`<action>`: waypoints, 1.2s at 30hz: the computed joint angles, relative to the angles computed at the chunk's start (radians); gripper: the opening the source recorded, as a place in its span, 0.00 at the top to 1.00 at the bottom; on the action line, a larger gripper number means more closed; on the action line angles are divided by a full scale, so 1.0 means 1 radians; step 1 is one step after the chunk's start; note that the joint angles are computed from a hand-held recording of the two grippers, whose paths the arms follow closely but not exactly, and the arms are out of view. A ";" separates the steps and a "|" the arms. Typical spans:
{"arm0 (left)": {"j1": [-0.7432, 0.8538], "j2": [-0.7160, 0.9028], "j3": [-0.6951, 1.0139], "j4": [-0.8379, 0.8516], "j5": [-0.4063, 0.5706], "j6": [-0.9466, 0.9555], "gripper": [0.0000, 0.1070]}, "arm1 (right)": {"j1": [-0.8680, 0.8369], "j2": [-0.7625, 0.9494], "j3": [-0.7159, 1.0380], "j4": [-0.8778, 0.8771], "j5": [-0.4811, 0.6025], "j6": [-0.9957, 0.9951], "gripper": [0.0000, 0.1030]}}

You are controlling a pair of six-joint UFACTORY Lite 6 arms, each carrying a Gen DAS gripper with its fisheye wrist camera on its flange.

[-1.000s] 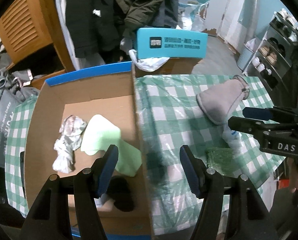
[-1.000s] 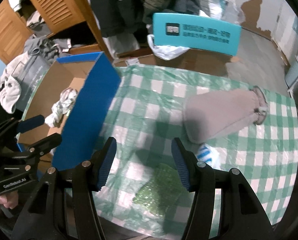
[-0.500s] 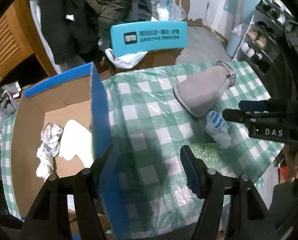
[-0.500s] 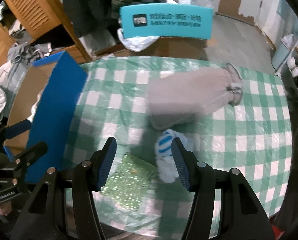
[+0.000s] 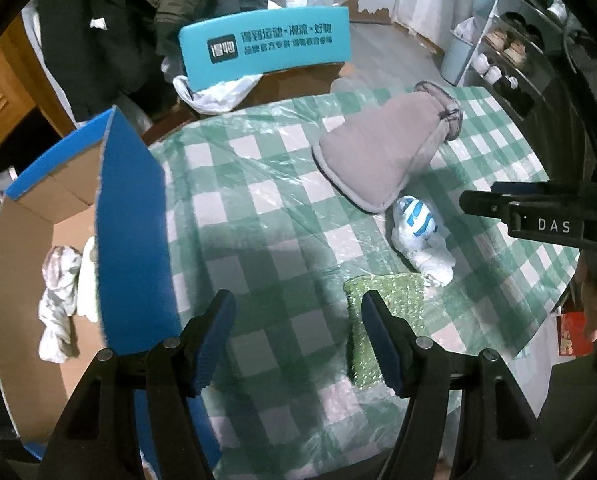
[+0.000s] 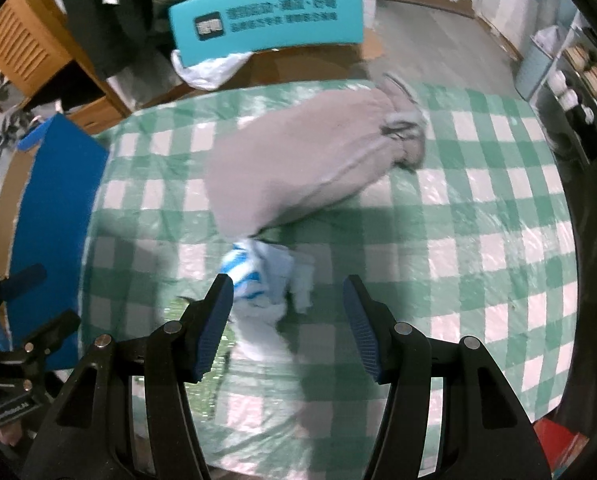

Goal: Organize soft objects
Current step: 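Move both grippers back over the green scrubber pad on the table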

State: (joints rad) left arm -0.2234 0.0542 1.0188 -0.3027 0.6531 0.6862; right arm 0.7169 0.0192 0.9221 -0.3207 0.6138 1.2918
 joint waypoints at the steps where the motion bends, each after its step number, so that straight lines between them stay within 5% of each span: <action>1: -0.005 0.017 0.008 -0.002 -0.002 -0.005 0.37 | -0.008 -0.008 -0.021 0.002 -0.007 0.002 0.45; 12: -0.064 0.195 0.102 0.009 -0.043 -0.104 0.37 | -0.086 0.006 -0.166 0.029 -0.171 -0.042 0.45; 26: -0.073 0.296 0.162 -0.004 -0.041 -0.125 0.37 | -0.088 0.177 -0.119 0.075 -0.297 -0.148 0.45; 36: -0.083 0.290 0.147 -0.014 -0.028 -0.104 0.37 | -0.064 0.235 -0.068 0.047 -0.303 -0.153 0.68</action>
State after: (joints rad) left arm -0.3062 0.3439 1.1653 -0.3164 0.6253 0.5817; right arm 0.6524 0.2541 0.8540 -0.2736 0.3105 1.1390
